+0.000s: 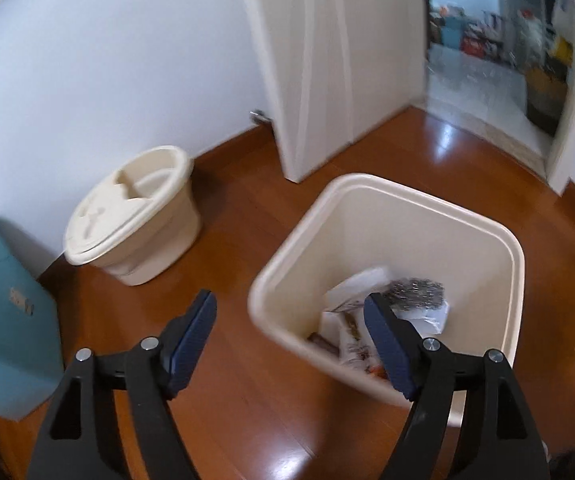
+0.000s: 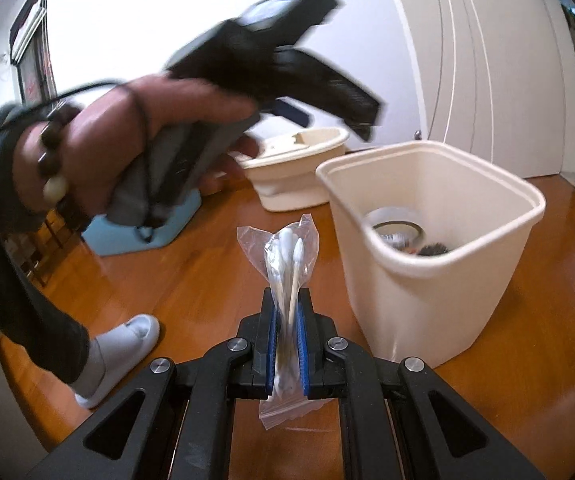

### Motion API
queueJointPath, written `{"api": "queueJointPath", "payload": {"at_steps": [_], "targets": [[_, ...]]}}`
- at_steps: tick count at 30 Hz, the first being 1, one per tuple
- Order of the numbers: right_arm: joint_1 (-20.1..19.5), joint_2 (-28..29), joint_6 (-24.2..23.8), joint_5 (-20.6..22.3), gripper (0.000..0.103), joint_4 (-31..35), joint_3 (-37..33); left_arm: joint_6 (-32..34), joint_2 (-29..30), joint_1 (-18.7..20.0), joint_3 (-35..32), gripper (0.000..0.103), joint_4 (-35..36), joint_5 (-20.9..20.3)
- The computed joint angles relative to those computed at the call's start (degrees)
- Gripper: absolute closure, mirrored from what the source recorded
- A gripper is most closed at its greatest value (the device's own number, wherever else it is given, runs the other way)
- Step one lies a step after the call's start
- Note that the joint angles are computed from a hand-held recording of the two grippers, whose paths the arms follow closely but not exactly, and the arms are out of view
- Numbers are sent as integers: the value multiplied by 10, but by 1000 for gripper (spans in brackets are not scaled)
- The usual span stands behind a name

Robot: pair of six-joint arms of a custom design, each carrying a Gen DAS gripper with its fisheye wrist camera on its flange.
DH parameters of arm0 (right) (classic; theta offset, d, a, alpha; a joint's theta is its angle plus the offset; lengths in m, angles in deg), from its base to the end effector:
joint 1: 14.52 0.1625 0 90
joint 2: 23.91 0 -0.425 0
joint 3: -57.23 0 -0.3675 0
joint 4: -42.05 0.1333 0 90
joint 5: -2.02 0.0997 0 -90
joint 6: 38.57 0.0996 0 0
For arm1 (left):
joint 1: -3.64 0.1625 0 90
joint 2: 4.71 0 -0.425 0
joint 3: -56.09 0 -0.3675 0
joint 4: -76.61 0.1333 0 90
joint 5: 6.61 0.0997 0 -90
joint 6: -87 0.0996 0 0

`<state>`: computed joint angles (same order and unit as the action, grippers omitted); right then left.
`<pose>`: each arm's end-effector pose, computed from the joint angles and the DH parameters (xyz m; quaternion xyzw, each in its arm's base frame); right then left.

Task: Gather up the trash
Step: 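Drop the tape roll into the wastebasket with the left tool, then release the cotton swab bag into the wastebasket with the right tool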

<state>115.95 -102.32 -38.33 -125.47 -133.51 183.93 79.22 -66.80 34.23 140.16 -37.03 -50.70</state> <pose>0.3520 -0.3006 0.3020 0.2122 -0.8779 0.3896 0.1802 -0.4479 -0.5027 0.3341 0.3959 0.8313 -0.2269 0.3175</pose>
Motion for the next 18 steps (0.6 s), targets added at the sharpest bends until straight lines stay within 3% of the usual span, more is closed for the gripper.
{"api": "queueJointPath", "payload": {"at_steps": [3, 7, 11, 15, 18], "targets": [[-9, -17, 19, 8, 94, -6, -12, -37, -60, 0, 56, 26, 5, 43], [-23, -43, 43, 1, 93, 28, -65, -199, -149, 26, 128, 26, 187, 57], [-37, -26, 9, -36, 93, 110, -150, -312, -198, 55, 172, 26, 297, 15], [-75, 16, -4, -41, 93, 212, -226, -354, -223, 68, 199, 26, 340, -28], [-104, 45, 15, -38, 93, 277, -254, -376, -230, 81, 210, 26, 362, -57]]}}
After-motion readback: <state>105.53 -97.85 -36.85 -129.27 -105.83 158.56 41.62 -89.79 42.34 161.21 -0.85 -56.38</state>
